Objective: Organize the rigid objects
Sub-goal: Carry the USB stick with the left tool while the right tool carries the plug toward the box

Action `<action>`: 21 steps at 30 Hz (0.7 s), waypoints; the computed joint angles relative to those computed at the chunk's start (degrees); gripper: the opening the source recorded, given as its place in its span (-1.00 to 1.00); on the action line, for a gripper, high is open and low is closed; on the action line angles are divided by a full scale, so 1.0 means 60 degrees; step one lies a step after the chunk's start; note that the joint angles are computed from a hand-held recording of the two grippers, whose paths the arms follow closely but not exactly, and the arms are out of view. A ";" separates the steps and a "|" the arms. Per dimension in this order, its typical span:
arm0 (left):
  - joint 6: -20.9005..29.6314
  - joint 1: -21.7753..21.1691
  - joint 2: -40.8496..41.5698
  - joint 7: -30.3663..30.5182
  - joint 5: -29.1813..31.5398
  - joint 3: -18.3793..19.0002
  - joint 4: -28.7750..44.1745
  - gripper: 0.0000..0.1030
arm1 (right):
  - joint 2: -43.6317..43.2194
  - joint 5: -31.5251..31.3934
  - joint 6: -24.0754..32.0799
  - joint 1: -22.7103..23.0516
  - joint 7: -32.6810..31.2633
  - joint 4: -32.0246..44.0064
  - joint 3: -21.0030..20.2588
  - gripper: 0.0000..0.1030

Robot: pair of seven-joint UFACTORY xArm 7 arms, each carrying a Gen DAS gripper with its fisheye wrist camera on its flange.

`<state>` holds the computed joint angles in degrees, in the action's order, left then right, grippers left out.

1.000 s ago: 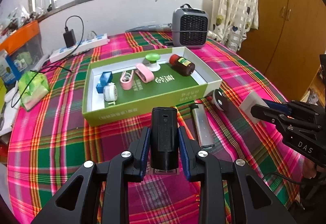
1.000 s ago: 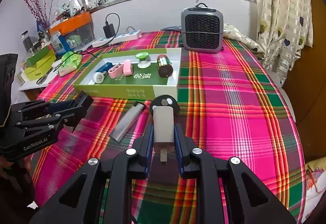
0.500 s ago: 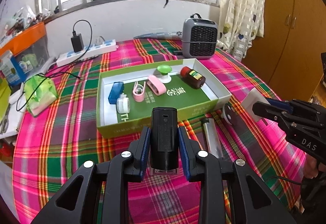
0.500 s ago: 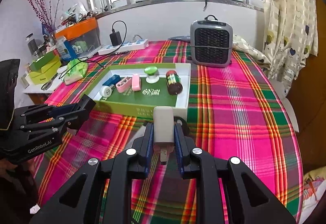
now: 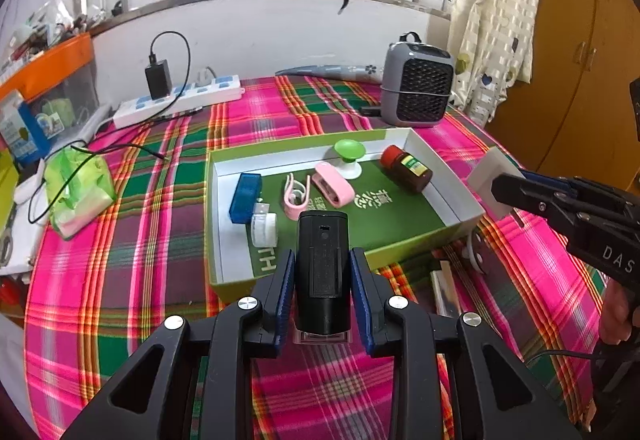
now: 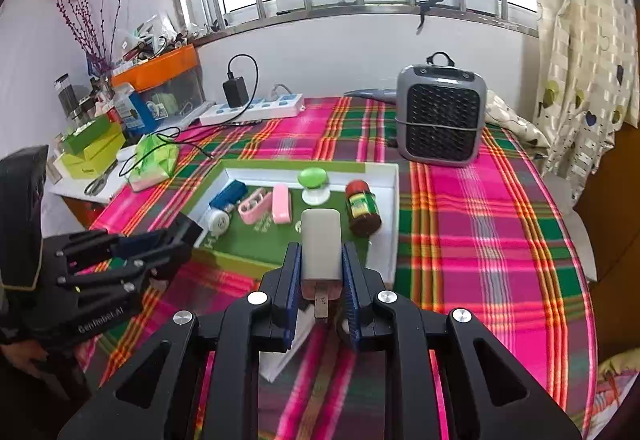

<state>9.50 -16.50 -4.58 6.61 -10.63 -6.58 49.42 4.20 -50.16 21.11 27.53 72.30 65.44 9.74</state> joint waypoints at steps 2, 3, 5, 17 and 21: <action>0.0079 0.0037 0.0165 -0.0006 0.0011 0.0024 0.0185 -0.49 | 0.0219 0.0103 0.0027 0.0002 -0.0163 0.0265 -0.0016 -0.59; 0.0074 0.0047 0.0200 0.0013 -0.0005 0.0020 0.0220 -0.49 | 0.0358 0.0246 -0.0003 0.0000 -0.0315 0.0419 -0.0041 -0.59; 0.0111 0.0087 0.0350 0.0021 -0.0001 0.0010 0.0388 -0.49 | 0.0536 0.0468 -0.0093 0.0029 -0.0542 0.0598 -0.0131 -0.59; 0.0441 0.0279 0.1264 0.0475 -0.0423 -0.0220 0.1240 -0.49 | 0.2037 0.3090 -0.0380 0.0193 -0.2691 0.1937 -0.0649 -0.59; 0.0546 0.0334 0.1538 0.0399 -0.0344 -0.0269 0.1507 -0.50 | 0.2426 0.3712 -0.0306 0.0338 -0.3218 0.2263 -0.0840 -0.59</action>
